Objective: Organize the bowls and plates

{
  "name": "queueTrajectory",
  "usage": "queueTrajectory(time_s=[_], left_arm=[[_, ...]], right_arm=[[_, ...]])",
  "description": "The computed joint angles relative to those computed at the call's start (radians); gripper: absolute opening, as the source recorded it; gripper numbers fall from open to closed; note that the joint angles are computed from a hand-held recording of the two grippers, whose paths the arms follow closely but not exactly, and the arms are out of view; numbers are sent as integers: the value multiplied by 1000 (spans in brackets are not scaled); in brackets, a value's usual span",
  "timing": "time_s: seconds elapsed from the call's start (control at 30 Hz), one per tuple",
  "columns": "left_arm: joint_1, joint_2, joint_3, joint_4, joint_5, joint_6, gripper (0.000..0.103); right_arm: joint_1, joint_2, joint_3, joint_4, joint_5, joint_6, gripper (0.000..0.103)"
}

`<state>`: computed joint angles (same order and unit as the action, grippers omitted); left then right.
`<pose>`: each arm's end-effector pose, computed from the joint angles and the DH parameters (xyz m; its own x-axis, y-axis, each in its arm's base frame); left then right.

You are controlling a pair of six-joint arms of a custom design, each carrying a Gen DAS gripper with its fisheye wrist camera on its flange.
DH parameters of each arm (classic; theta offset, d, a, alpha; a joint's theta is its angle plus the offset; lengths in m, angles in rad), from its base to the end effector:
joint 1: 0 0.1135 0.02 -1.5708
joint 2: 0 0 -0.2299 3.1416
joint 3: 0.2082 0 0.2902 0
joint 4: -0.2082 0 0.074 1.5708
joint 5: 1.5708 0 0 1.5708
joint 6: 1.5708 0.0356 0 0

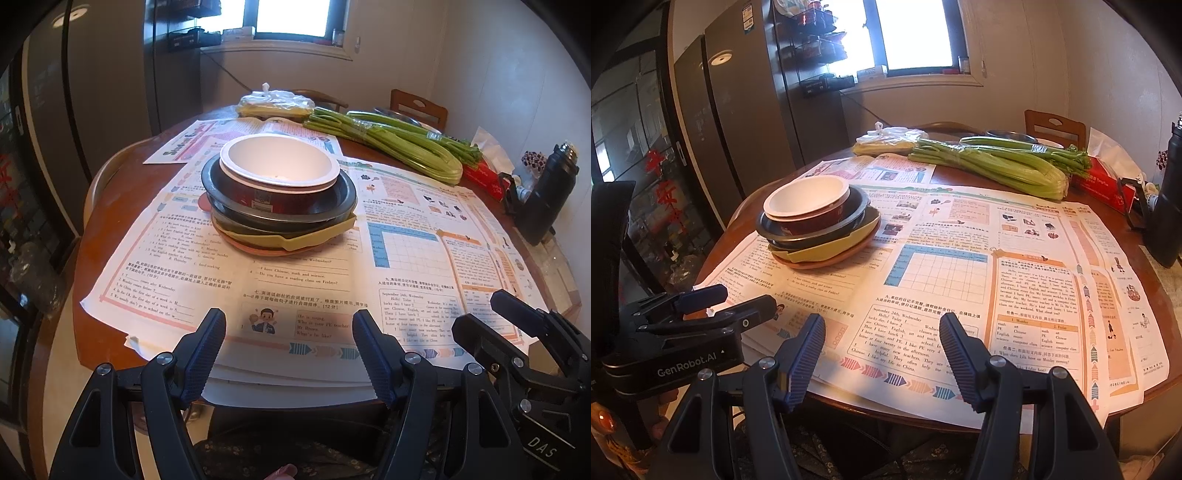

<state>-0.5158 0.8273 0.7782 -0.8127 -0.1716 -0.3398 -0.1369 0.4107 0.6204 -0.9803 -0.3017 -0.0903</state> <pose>0.1961 -0.1042 0.2459 -0.7523 0.0490 -0.6570 0.1470 0.9846 -0.0948 0.1520 -0.0103 0.2478 -0.6799 0.0068 -0.7332 -0.1428 0.9796 0.1414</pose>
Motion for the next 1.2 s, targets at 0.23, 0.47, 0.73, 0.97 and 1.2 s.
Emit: queueTrajectory(time_s=[0.23, 0.47, 0.73, 0.97, 1.2], left_arm=[[-10, -10, 1, -9, -12, -2, 73], [-21, 1, 8, -15, -14, -8, 73], [-4, -2, -2, -16, 3, -3, 73], [-4, 4, -3, -14, -5, -4, 73], [4, -3, -8, -3, 8, 5, 73]], right_arm=[[0, -20, 4, -11, 6, -1, 64], [-22, -19, 8, -17, -6, -11, 64], [-13, -10, 3, -16, -1, -4, 64], [-1, -8, 0, -9, 5, 2, 64], [-5, -18, -6, -1, 2, 1, 64]])
